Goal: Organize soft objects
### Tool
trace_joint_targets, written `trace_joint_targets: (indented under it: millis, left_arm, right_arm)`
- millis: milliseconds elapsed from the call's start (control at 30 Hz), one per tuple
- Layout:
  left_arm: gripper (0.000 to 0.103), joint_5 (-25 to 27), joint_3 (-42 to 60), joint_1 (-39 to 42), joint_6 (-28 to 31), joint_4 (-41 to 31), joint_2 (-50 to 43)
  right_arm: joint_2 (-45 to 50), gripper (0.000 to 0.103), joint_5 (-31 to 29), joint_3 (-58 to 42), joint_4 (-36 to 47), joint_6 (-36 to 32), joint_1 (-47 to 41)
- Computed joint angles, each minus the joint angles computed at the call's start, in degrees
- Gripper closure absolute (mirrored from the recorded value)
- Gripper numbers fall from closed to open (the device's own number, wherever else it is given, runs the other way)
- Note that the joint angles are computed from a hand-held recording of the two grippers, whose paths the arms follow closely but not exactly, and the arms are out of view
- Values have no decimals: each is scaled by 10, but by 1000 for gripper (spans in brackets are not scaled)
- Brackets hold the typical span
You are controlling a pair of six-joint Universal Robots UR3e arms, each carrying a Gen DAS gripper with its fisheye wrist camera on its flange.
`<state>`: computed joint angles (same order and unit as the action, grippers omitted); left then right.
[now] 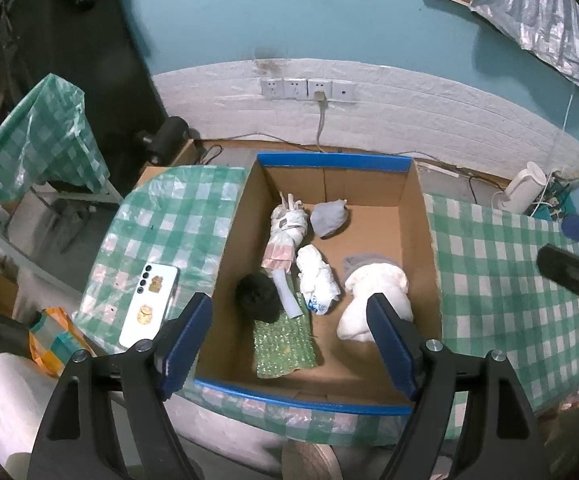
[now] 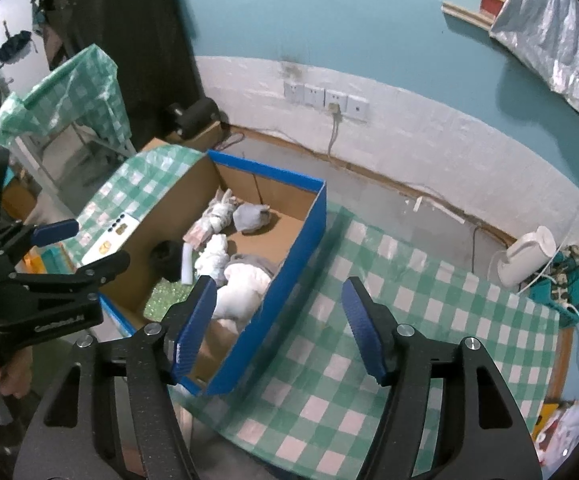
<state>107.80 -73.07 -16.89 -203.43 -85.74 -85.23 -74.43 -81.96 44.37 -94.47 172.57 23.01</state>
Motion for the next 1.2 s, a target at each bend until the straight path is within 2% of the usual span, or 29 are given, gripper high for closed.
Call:
trace_joint_targets:
  millis: [67, 333, 567, 867, 1200]
  left_arm:
    - [17, 2, -4, -7, 2, 1, 5]
    - [17, 18, -13, -23, 0, 16, 19]
    - [11, 73, -7, -59, -10, 49, 7]
    - [11, 66, 18, -69, -22, 16, -14]
    - [11, 73, 30, -84, -24, 18, -19]
  right_arm:
    - [-15, 34, -2, 13, -11, -2, 0]
    - [-64, 34, 26, 70, -34, -14, -22]
    - [-80, 33, 30, 104, -48, -12, -33]
    - [-82, 33, 34, 111, -49, -4, -41]
    - [-81, 33, 29, 117, -52, -1, -40]
